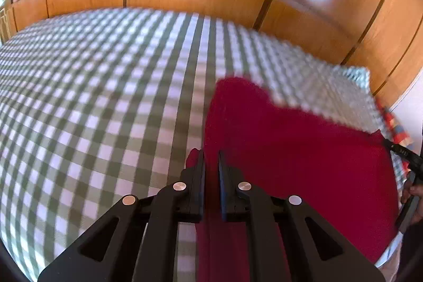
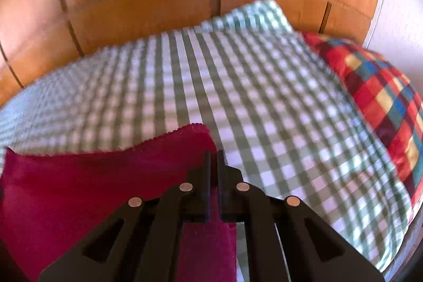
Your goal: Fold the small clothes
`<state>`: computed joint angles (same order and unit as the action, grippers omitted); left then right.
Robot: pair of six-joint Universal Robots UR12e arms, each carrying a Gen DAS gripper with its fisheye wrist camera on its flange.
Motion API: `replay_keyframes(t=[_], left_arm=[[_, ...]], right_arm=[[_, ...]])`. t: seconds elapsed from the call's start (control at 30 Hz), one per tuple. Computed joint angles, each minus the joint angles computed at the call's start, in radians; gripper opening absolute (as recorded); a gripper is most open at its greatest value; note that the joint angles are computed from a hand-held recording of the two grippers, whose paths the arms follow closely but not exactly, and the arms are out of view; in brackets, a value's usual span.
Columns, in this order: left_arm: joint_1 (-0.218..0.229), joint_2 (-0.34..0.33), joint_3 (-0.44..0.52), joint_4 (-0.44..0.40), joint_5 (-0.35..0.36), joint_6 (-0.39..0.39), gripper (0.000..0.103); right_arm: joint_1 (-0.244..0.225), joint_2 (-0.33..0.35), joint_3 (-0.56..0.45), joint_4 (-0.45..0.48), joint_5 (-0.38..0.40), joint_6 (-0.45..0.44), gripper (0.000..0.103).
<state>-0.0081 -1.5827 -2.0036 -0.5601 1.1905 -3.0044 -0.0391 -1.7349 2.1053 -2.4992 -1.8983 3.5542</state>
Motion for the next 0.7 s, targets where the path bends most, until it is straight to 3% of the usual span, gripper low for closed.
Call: replay_keyframes(t=[0.13, 0.2, 0.33, 0.37, 0.53, 0.7], left_arm=[[-0.005, 0.007, -0.004, -0.005, 0.013, 0.022, 0.009], [-0.006, 0.022, -0.006, -0.013, 0.045, 0.043, 0.018], [0.012, 0.074, -0.049, 0.052, 0.027, 0.032, 0.019], [0.011, 0.091, -0.064, 0.077, 0.037, 0.035, 0.019], [0.011, 0.144, -0.117, 0.125, 0.042, 0.076, 0.019], [0.004, 0.176, -0.149, 0.124, 0.035, 0.128, 0.019]], right_arm=[[-0.001, 0.006, 0.007, 0.02, 0.019, 0.008, 0.01], [-0.004, -0.006, 0.004, 0.038, 0.019, 0.009, 0.047], [-0.026, -0.077, 0.04, 0.017, 0.086, -0.01, 0.051], [-0.035, -0.094, 0.052, 0.018, 0.112, -0.009, 0.056], [-0.117, -0.216, 0.142, 0.039, 0.388, -0.006, 0.07], [-0.198, -0.326, 0.241, 0.027, 0.624, 0.069, 0.076]])
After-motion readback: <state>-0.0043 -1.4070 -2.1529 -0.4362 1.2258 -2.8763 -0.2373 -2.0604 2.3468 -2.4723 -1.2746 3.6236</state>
